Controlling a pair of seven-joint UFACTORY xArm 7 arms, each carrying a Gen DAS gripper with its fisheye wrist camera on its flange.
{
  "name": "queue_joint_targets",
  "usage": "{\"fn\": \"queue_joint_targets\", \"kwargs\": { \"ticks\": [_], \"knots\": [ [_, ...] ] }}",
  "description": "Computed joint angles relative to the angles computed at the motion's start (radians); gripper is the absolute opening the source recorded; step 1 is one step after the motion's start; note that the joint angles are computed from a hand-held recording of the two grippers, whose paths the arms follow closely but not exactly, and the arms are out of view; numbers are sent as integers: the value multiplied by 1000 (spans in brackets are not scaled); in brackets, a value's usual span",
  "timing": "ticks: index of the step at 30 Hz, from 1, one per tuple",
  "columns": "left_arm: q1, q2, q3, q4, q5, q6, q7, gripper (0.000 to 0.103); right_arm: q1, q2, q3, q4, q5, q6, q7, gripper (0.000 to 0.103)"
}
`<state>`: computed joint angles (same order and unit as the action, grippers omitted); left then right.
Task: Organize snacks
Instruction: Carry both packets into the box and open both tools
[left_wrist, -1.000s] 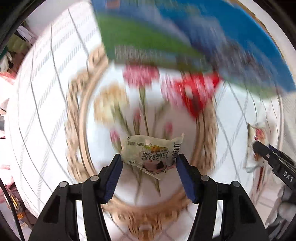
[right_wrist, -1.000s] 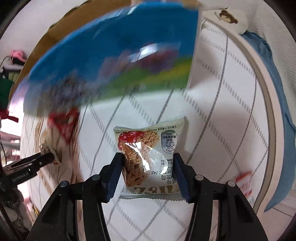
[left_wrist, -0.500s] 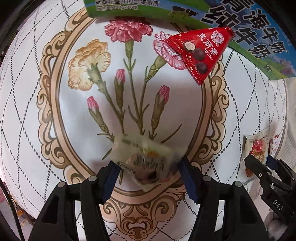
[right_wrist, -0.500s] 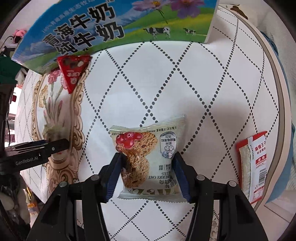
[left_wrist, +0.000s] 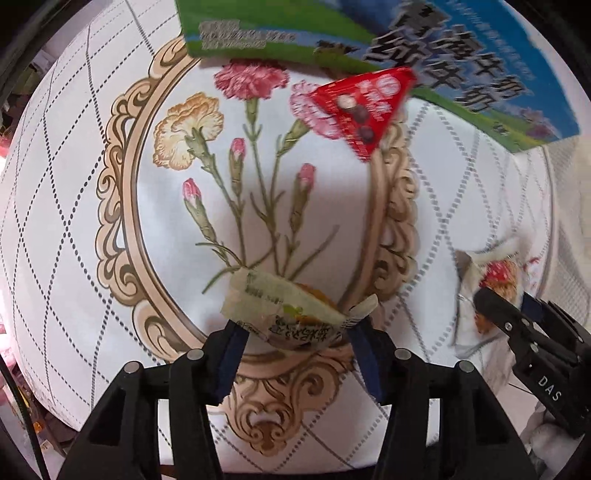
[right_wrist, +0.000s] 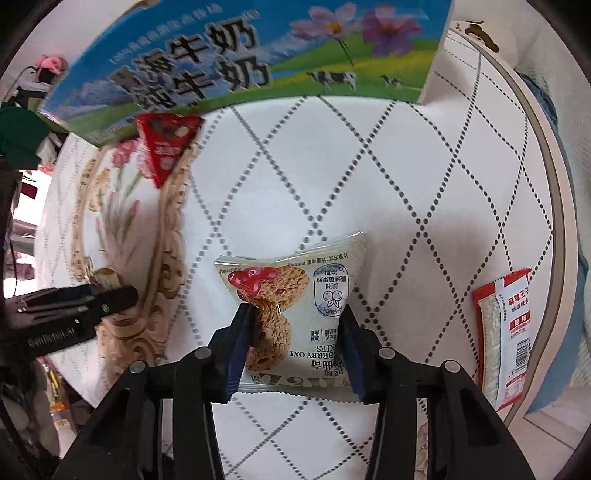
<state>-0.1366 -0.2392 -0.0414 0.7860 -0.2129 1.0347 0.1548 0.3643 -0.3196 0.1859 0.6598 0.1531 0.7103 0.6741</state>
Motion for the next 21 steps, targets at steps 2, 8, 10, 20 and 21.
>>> {"fn": "queue_joint_targets", "kwargs": {
  "ticks": [2,8,10,20,21],
  "knots": [
    [-11,-19,2,35,-31,44,10,52,6,-16,-7,7,19,-10,-9,47],
    [-34,-29,18,170,-142,120,41,52,-7,-65,-35,66,53,-29,-37,47],
    [-36,-10,19,233,-170,138,47,52,-22,-85,-46,85,49,-29,-53,47],
    [-17,318,-22,728,-79,166,14,52,-160,109,-94,400,-55,-6,-133,47],
    [-22,372,-30,788,-59,169,-9,52,-169,134,-103,423,-52,-2,-150,47]
  ]
}}
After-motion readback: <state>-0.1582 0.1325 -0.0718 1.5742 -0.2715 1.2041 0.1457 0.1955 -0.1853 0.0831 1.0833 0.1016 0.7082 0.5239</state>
